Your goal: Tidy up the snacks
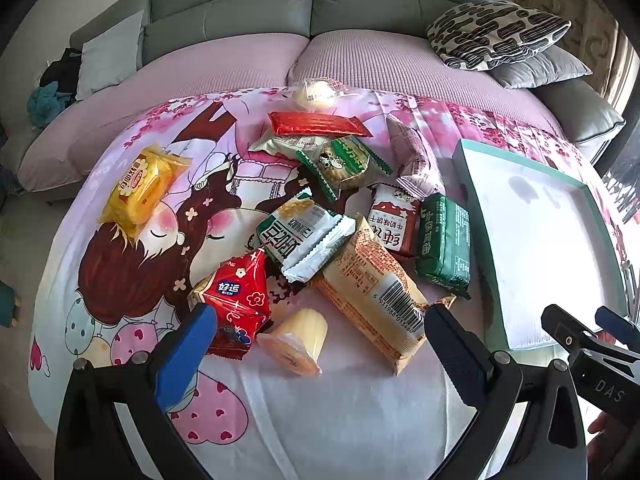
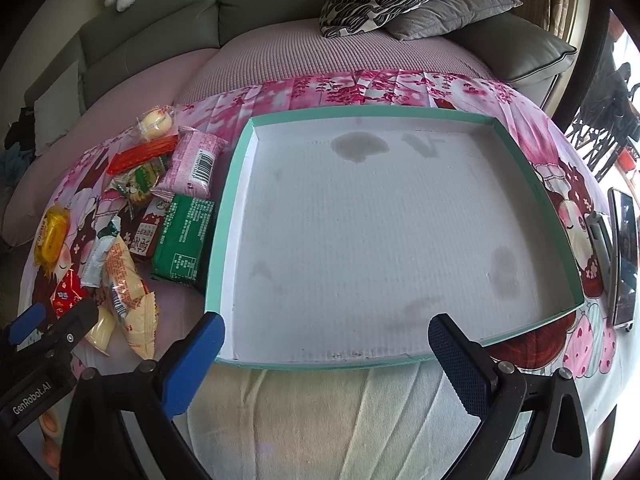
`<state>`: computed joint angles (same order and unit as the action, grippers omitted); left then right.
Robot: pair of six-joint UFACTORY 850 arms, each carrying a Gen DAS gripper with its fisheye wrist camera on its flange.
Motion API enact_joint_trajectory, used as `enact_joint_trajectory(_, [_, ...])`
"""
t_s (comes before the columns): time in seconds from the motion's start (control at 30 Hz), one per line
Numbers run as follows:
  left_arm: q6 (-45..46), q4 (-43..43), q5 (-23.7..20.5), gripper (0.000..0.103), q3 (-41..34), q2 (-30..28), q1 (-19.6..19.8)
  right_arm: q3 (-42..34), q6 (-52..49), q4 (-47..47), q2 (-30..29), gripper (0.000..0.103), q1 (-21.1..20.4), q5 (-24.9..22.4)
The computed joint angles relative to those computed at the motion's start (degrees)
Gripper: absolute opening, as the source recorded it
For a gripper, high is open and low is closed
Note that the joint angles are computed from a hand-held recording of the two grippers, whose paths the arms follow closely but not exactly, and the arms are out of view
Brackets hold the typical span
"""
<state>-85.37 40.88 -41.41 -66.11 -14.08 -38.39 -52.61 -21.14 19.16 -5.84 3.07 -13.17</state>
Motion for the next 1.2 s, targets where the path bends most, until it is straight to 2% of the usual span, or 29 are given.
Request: enact_joint_trajectory(1.2, [1.01, -1.88, -0.68, 0.103, -0.76, -0.81, 0.14, -0.04, -0.72, 0.83, -0.14, 0.103, -0.01, -0.01])
